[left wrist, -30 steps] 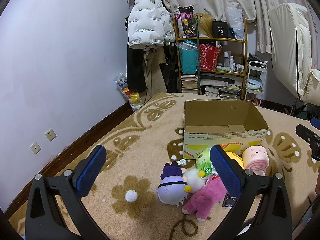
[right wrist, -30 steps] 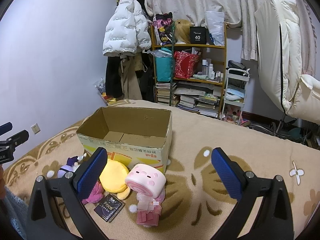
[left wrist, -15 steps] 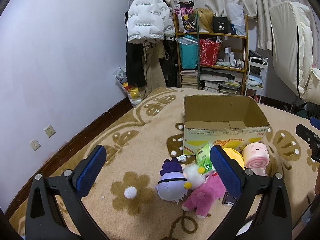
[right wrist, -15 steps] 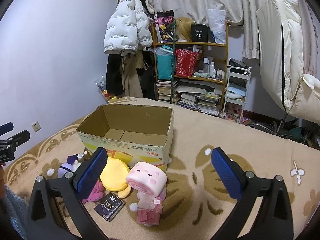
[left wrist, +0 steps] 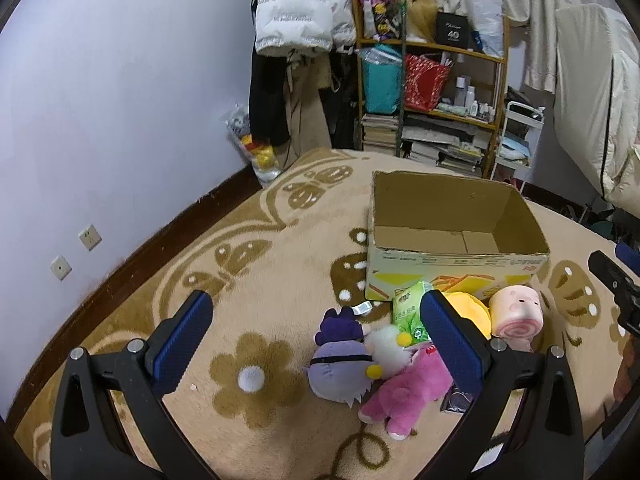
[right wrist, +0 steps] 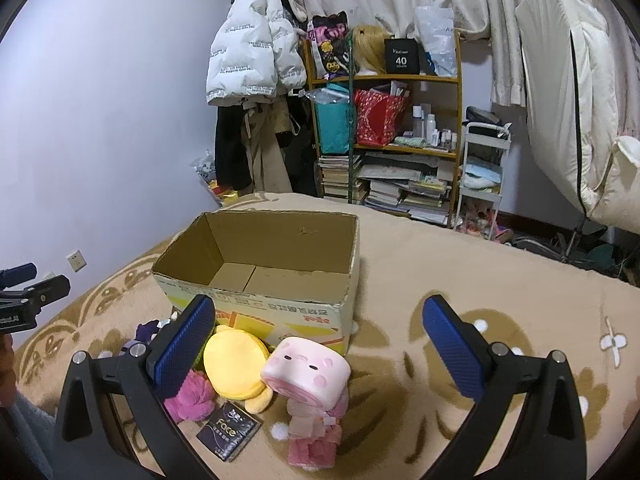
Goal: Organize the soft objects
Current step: 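Lower the left tool onto the purple plush while the right tool lowers onto the pink cube plush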
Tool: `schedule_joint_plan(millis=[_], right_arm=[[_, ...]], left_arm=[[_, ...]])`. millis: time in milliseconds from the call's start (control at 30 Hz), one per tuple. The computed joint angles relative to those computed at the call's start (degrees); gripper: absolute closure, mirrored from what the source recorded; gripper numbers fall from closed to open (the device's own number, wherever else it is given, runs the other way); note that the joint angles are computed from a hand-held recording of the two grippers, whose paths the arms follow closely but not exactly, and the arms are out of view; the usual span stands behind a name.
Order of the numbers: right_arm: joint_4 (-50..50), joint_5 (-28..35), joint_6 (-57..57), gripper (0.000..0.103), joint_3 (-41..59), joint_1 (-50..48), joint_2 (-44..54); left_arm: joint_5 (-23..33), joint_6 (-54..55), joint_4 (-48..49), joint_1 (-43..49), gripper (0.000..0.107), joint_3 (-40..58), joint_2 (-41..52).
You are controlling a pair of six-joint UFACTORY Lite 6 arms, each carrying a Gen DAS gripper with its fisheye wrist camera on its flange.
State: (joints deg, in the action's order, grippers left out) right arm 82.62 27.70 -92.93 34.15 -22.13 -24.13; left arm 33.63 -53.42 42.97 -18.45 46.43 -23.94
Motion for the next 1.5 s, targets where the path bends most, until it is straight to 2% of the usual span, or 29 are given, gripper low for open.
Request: schedule_joint_plan(millis=[367, 467, 667, 1167, 1500], right_arm=[[-3.7, -3.0, 4.0, 0.000, 2.9, 4.3, 6.7], [-2.6, -4.2, 2.7, 0.000, 4.6, 5.4, 10.4], [-4.6, -5.7, 4.7, 0.000, 11.3, 7.0, 19.4], [-3.4, -9.7, 3.6, 0.000, 16.3, 10.1, 30.9], [-4.7, -9.7, 4.6, 0.000, 18.6, 10.5, 36.2]], left_arm=[[-3.8, 12.4, -14.2, 8.6, 0.005, 7.7, 13.2], [-5.3, 17.1, -20.0, 10.9, 0.005, 9.4, 16.9], [-6.1, 19.8, -24.0, 12.4, 0.005, 12.5, 23.7], [-5.3, 22.1, -26.7, 13.9, 0.005, 16.7, 34.2], [-5.4, 21.7, -26.9, 14.1, 0.005, 19.1, 39.8]])
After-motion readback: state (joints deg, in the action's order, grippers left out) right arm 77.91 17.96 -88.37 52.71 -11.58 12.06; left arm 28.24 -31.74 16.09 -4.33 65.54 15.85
